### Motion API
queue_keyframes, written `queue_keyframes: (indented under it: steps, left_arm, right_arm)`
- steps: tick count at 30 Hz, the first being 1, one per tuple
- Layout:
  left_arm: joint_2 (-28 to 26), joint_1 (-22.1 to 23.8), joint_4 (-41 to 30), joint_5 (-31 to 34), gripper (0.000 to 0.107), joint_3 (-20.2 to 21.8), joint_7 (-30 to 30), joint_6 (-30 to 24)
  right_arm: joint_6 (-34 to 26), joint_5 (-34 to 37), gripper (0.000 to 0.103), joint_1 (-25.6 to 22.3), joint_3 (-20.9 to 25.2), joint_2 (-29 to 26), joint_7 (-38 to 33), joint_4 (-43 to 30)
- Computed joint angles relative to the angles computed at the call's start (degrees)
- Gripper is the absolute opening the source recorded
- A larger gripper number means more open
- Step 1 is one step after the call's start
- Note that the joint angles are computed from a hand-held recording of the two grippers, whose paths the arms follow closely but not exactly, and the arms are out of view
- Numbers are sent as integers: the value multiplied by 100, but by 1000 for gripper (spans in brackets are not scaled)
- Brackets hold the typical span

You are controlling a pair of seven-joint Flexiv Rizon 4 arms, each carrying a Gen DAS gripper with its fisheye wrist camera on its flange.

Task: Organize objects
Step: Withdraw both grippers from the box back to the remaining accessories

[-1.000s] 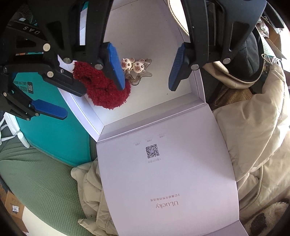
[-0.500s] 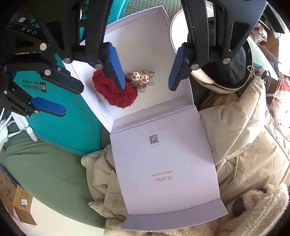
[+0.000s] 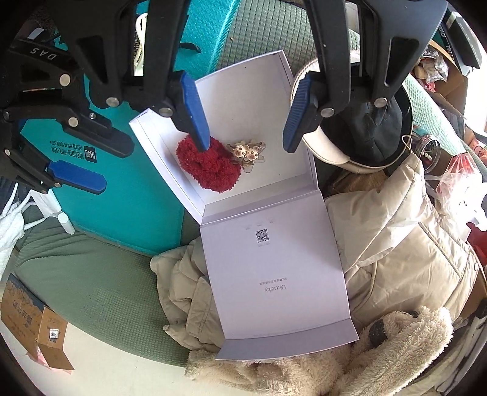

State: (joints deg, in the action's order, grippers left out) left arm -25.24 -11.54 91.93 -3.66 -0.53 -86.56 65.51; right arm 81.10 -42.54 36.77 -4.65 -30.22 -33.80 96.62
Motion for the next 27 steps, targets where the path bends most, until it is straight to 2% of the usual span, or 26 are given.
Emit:
queue_keyframes:
  steps: [7, 14, 18, 27]
  left_arm:
    - [486, -61, 599, -8, 48, -39, -49, 229]
    - [1077, -150, 1277, 143, 48, -22, -174, 383]
    - [1395, -205, 1625, 327, 48, -9, -344, 422]
    - [1970, -293, 2238, 784, 48, -98, -878, 463]
  right_arm:
    - [114, -732, 53, 296, -385, 495, 777, 591]
    - [176, -2058, 53, 309, -481, 1009, 2054, 1136]
    - [167, -2693, 53, 187, -363, 1252, 2668, 1406]
    - [87, -3418, 53, -351, 230, 1648, 3287, 1905]
